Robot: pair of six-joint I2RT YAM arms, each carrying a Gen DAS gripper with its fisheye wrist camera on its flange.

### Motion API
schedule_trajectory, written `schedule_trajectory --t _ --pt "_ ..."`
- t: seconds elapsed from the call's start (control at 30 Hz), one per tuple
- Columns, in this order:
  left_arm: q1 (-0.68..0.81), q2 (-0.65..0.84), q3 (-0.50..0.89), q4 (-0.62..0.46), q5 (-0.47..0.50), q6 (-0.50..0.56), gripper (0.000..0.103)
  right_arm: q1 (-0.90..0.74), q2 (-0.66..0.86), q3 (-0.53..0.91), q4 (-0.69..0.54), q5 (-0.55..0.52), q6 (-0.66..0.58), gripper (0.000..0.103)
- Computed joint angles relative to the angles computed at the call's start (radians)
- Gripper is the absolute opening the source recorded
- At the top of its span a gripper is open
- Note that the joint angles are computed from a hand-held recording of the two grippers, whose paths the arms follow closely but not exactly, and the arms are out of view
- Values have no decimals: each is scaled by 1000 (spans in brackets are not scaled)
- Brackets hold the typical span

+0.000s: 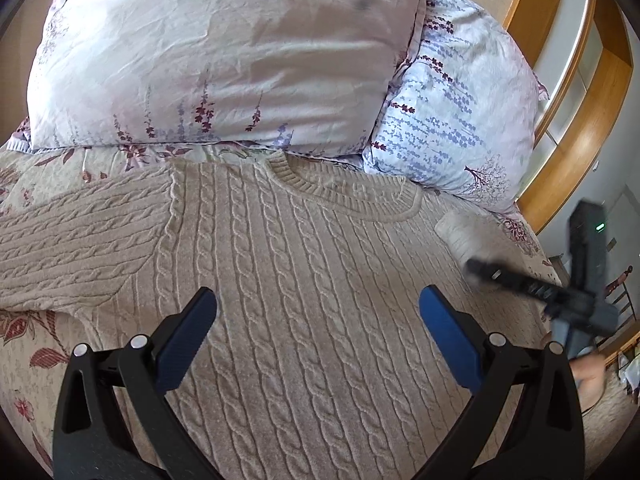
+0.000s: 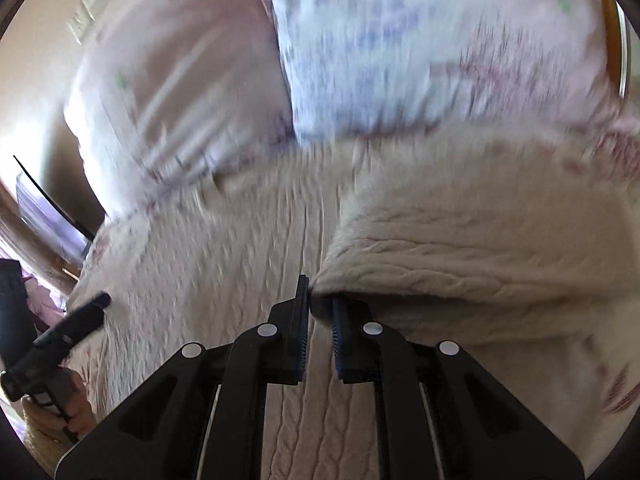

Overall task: Fold small clothes
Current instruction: 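Carry the held sleeve with the right tool across the sweater front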

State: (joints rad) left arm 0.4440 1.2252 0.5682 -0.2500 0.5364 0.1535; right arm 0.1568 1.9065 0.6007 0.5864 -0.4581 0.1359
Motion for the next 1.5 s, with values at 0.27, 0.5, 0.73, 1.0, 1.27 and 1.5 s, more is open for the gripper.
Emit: schedule_trajectory --t 0.27,0.5,0.73,1.0,1.27,1.5 --pt "43 18 10 -13 58 14 101 -212 -4 -4 -5 -286 211 47" --pt "75 28 9 -25 94 25 101 -404 64 28 33 -309 383 47" --pt "144 80 50 -71 183 29 100 -388 -17 0 84 -137 347 10" --pt "224 155 115 -139 339 2 100 -47 -290 -67 76 -69 215 9" --pt "228 197 147 -183 371 -8 99 191 -133 100 -224 -108 18 59" --pt "163 293 216 -210 307 -56 74 -210 -101 -10 -181 -433 179 56"
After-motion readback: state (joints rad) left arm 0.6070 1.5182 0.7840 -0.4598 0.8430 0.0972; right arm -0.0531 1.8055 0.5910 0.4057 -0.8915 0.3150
